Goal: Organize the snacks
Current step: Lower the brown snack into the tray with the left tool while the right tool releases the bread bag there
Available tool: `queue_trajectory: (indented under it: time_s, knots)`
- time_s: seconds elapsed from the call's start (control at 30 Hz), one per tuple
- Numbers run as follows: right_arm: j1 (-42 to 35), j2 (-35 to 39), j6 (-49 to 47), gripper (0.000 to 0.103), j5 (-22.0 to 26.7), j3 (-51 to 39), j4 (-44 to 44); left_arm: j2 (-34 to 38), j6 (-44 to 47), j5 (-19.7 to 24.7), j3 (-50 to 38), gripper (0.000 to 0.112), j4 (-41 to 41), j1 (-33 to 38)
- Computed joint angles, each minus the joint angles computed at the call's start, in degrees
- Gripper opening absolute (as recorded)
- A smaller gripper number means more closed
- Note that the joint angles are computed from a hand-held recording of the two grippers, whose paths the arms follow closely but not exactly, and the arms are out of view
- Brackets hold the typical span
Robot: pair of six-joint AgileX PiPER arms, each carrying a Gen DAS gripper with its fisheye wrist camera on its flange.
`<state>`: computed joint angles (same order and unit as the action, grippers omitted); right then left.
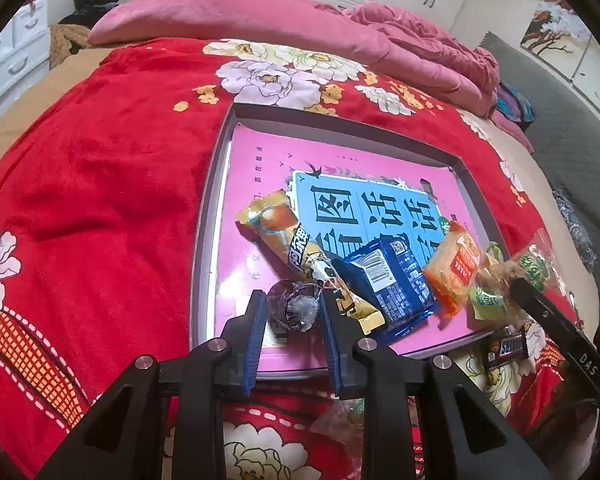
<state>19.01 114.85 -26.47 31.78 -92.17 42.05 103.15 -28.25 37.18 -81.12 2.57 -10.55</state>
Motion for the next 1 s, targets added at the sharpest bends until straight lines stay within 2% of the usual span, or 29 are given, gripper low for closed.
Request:
queue_trajectory:
  time_s: [0.67,1.0]
  knots:
    - [1.41,2.26,1.66,0.036,0.48,-2.21,-3.51,1.91,0.80,2.13,-1.68,0.032,-1.47,0.41]
    - [1.55,2.56,-2.83,0.036,2.17,-2.43,-0.13,2.29,0.36,3.06,-2.09,0.033,-0.95,0.38]
